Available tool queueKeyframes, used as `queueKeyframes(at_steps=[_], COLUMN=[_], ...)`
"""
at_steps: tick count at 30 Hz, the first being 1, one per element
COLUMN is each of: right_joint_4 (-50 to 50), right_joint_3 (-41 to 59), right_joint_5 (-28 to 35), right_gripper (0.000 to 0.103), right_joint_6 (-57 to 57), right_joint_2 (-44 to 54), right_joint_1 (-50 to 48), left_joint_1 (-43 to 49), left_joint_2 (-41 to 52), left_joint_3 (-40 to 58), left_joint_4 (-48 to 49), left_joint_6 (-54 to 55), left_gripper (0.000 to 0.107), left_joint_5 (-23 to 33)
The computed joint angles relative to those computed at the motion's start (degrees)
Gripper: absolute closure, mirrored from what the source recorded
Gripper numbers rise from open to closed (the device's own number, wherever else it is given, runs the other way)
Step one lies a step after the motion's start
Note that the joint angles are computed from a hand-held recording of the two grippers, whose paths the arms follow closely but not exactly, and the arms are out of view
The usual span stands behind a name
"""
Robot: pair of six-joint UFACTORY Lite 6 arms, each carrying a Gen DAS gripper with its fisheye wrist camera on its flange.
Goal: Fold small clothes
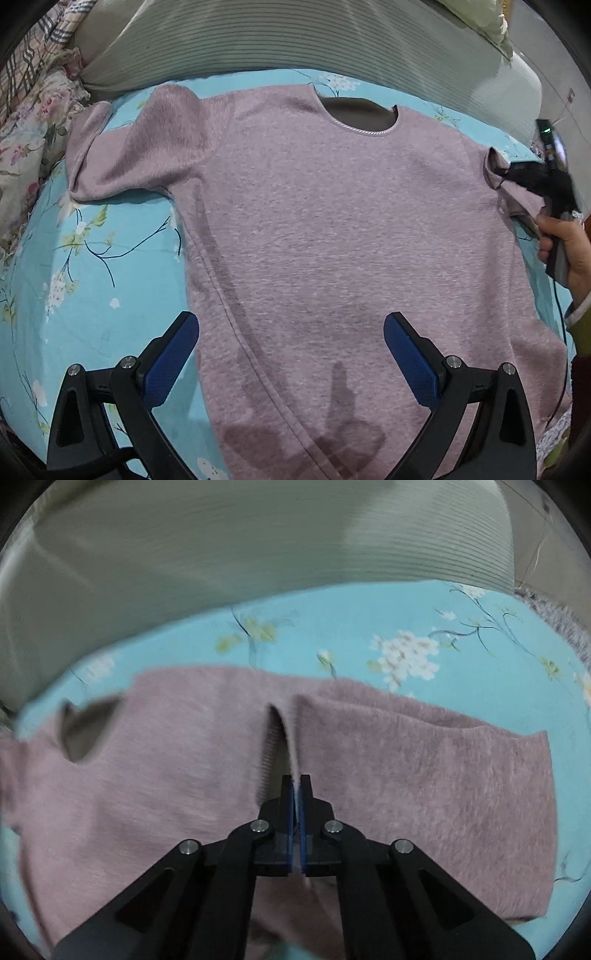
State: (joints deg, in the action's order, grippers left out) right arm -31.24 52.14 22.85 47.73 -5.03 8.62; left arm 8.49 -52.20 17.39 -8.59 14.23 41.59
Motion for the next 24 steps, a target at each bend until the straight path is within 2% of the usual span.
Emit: queueKeyframes(at_steps=[2,5,9,11,15,24], right_joint_4=[2.4,12.98,15.33,17.1,28.93,43.72], right_joint_3=[1.48,7.47,16.65,23.69,40.31,81.45], right_joint_5=[0.49,-1.06,-0.32,0.09,0.86,10.5], right_gripper=[0.1,0.1,0.1,0.1,0.1,0.1], right_joint_6=[-0.99,-8.11,-8.13,-9.13,-18.44,-29.41], right_joint_2=[-1.1,2.53,10.03,16.23,30.98,65.85], right_joint_1=[4.09,9.19,18.89,23.35,28.72,34.53], left_joint_1=[0.79,3.07,8.08,11.38,18.3,26.67], left_joint_2=[0.99,1.51,0.31,-0.77,-0.34,6.54], left_joint_3=[-0.06,0.22,0.46,0.33,0.74,3.03], left_joint_4=[-1.08,-4.31,-9.05,-11.0,-14.79,-20.4], left_joint_6=[1.55,5.65,12.46,16.25,23.89,34.46], left_gripper=[0.006,0.006,0.006,0.006,0.006,0.006], left_joint_5=[-0.82,-0.56,1.28,2.85,5.1,5.69])
